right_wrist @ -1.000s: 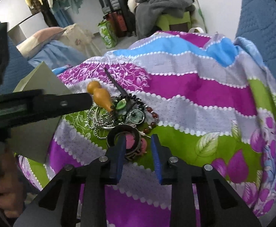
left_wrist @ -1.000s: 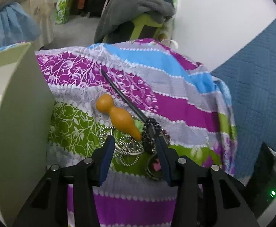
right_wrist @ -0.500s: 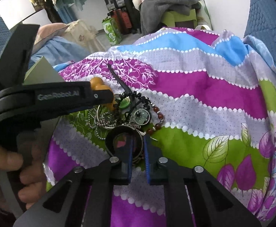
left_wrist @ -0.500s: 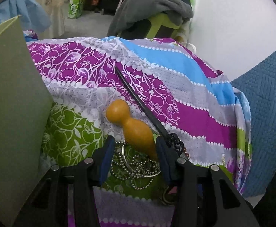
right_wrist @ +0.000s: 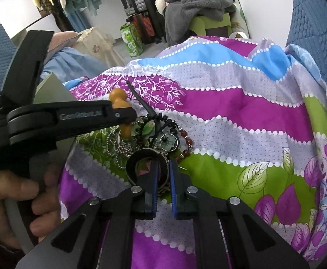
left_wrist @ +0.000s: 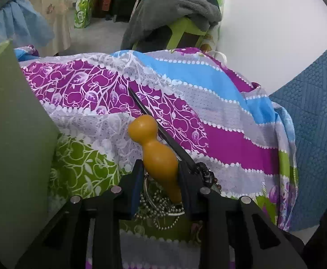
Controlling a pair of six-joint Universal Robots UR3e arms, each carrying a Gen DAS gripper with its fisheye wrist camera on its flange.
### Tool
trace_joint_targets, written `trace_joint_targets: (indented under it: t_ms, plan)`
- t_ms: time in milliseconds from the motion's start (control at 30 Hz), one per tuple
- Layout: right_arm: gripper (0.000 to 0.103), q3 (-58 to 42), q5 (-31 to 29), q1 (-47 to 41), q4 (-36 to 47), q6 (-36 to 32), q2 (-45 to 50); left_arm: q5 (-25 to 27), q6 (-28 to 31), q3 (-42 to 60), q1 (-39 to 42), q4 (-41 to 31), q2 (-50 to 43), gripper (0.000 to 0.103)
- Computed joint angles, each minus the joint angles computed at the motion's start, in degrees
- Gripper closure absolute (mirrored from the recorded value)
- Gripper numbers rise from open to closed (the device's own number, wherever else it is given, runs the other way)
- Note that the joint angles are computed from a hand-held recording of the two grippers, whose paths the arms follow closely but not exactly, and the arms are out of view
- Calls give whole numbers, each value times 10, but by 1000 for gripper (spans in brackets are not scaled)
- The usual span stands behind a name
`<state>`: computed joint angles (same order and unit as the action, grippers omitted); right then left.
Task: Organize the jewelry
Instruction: 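Grasp the orange wooden figure with the left tool while the right tool grasps the black ring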
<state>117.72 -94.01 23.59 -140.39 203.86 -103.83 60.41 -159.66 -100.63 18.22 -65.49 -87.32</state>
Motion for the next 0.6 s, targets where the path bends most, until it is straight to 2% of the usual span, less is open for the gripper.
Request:
trace_joint_targets:
  t_ms: [300, 600]
  plan:
    - [97, -11, -39, 29, 14, 28, -8, -19, 104, 7, 62, -140, 86, 72]
    - [97, -34, -89, 69, 53, 65, -4, -39, 257, 13, 153, -323, 194, 72]
